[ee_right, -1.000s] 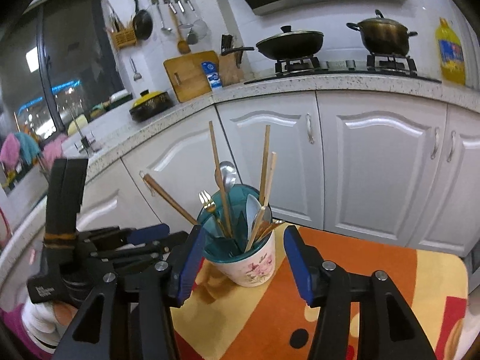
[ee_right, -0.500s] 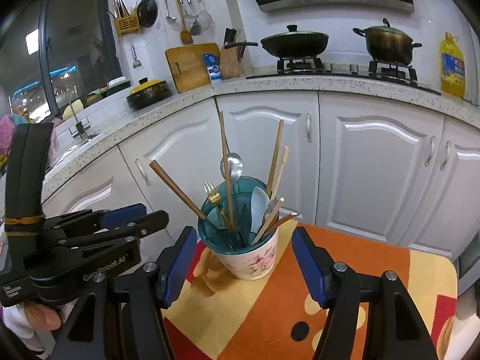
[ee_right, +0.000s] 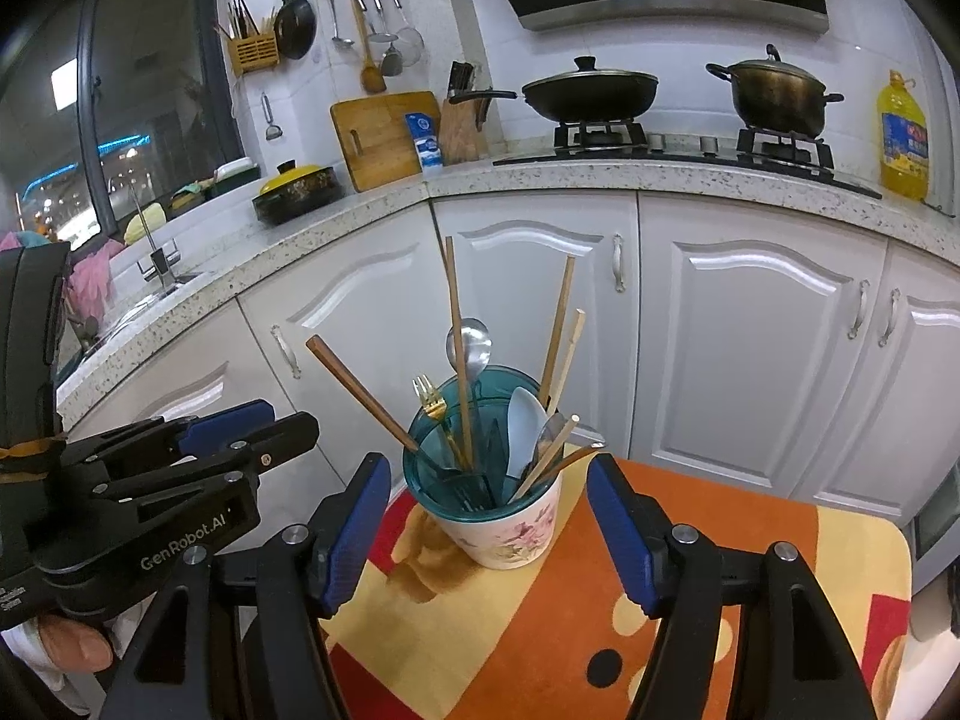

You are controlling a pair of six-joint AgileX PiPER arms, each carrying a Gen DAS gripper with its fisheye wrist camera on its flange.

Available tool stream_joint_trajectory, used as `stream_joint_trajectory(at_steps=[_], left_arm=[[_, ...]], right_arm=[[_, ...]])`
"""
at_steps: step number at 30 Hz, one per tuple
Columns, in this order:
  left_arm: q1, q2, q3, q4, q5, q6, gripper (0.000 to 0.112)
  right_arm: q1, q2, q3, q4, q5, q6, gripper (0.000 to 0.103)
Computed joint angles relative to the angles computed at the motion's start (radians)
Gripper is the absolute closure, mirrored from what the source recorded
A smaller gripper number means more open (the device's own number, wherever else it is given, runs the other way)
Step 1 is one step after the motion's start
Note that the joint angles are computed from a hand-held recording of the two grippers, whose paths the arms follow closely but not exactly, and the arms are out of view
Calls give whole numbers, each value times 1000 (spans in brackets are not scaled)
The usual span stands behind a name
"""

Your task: Organize utensils

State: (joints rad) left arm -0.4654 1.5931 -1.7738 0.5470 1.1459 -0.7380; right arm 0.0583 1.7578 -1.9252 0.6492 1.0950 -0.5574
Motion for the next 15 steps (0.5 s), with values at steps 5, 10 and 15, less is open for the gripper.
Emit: stream_joint_trajectory(at_steps=[5,10,15], left_arm=[[-2,0,2,9,1,-10,80],[0,1,2,6,-1,-8,80],[-1,4,3,10,-1,-11,80]], right_arm=[[5,12,-18,-9,10,19,37],[8,15,-16,-12,6,20,37],[6,19,-20,-12,12,19,37]])
